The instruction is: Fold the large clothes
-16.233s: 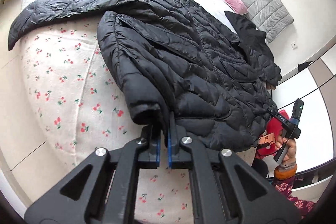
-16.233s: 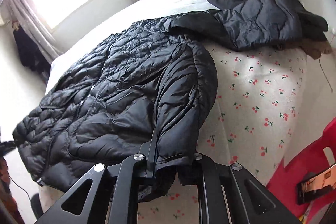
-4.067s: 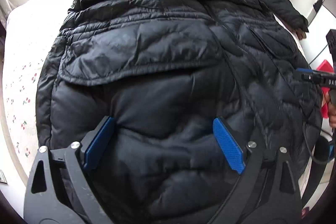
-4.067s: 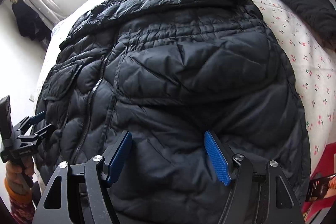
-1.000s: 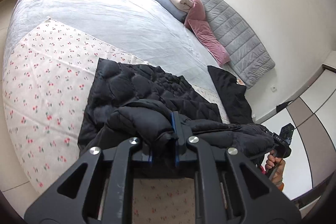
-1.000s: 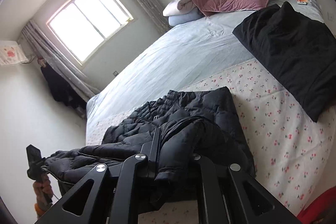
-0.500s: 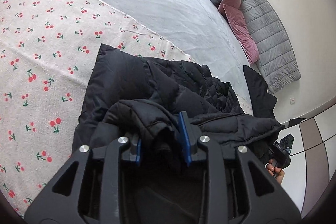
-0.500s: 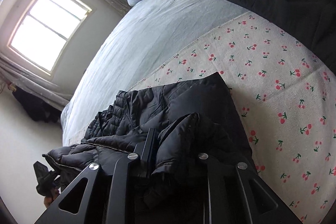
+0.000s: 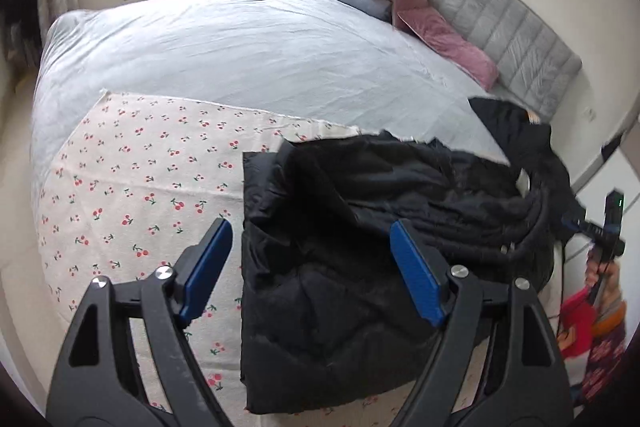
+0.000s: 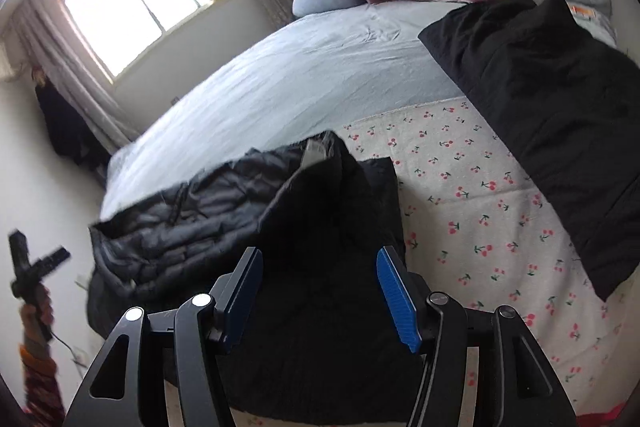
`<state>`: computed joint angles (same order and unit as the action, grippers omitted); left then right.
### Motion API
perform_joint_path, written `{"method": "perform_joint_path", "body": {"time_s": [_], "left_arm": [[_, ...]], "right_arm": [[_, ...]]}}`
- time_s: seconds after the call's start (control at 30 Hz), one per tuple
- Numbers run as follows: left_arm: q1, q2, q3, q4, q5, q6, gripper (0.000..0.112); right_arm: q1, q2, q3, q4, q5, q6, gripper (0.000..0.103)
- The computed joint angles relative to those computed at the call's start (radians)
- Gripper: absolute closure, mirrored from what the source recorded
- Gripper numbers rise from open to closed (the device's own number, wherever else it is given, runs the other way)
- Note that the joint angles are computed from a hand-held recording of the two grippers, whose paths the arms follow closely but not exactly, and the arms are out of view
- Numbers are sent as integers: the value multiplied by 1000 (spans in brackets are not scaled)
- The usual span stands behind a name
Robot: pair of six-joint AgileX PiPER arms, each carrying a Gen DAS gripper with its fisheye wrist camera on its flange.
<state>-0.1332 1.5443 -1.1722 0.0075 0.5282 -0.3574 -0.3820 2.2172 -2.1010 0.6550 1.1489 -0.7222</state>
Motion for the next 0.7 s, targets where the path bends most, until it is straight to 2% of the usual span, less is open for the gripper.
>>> {"method": "perform_joint_path", "body": {"time_s": [0.1, 0.17, 0.23, 0.3, 0.4, 0.47, 0.5, 0.53, 0.6, 0.63, 0.7], "left_arm": [[-110, 105, -85, -27, 89, 83, 31], [-163, 212, -190, -51, 146, 103, 31], [-199, 315, -298, -32, 164, 71, 31], [-221, 409, -421, 13, 209, 7, 31], [-216, 539, -643, 60, 305, -50, 31], [-200, 575, -742, 137, 324, -139, 31], [-194, 572, -751, 210, 306, -239, 31], [-185, 572, -774, 287, 319, -339, 31], [-177, 571, -803, 432, 398, -539, 31], [-181, 550, -769, 454, 384, -605, 31], [-204, 506, -666, 436, 262, -617, 31]], "right_arm": [[122, -133, 256, -150, -153, -88, 43], [216, -159, 343, -222, -230, -100, 43], [316, -156, 371, -317, -320, -48, 43], [378, -113, 313, -378, -350, 47, 44], [408, 14, 61, -384, -247, 175, 44], [399, 73, -83, -374, -233, 253, 44], [388, 80, -113, -368, -260, 301, 43], [378, 76, -120, -374, -304, 363, 43], [355, 70, -129, -387, -347, 471, 43], [348, 58, -107, -368, -362, 485, 43], [354, 6, 10, -288, -418, 402, 43]]}}
